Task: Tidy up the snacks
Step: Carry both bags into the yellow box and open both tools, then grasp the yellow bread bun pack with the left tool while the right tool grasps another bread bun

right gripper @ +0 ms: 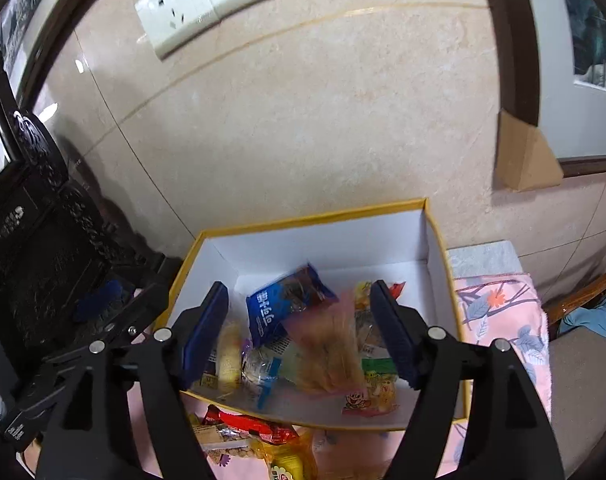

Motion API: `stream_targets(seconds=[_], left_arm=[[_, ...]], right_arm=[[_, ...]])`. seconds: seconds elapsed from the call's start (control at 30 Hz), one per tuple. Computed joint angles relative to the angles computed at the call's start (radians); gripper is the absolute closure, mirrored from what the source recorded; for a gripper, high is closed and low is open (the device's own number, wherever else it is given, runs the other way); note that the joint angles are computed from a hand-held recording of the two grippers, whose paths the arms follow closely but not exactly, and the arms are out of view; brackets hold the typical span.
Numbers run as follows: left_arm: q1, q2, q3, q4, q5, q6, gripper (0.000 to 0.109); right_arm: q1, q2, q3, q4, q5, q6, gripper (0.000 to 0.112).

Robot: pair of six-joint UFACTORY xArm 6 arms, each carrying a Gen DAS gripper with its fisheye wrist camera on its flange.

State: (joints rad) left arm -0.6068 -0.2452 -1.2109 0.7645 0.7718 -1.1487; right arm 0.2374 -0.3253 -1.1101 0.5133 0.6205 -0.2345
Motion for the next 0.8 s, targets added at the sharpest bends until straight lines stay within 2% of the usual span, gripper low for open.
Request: stream_targets(seconds=[0.2, 0.33, 0.5, 0.57, 0.7, 0.8], left_arm=[[-0.059, -0.118, 0.109, 0.022, 0.044, -0.096, 0.015], [-0.143, -0.203, 0.195, 0.045, 0.113, -0.153, 0.015], [-0.251, -0.275, 0.269, 0.037, 0.204, -0.202, 0.015], [-0.29, -0.303, 0.305, 0.012, 0.22, -0.227, 0.015], [-0.348, -0.325, 0.341, -0.043, 0.256, -0.253, 0.015], [-0.394, -0.332, 0.355, -0.071, 0.284, -0.264, 0.015]], right_arm=[[-0.083, -0.149, 0.105, 0.046, 0.09, -0.134, 0.038], [-0.185, -0.299, 0.243, 0.019, 0.218, -0.199, 0.038], [-0.341, -0.494, 0.428, -0.071, 0.412, -0.204, 0.038], [-0.376, -0.562, 0.49, -0.113, 0.459, -0.197, 0.038], [-0.403, -0.656, 0.569, -0.136, 0.518, -0.202, 0.038], [-0.362, -0.699, 0.619, -0.189, 0.498, -0.189, 0.038]])
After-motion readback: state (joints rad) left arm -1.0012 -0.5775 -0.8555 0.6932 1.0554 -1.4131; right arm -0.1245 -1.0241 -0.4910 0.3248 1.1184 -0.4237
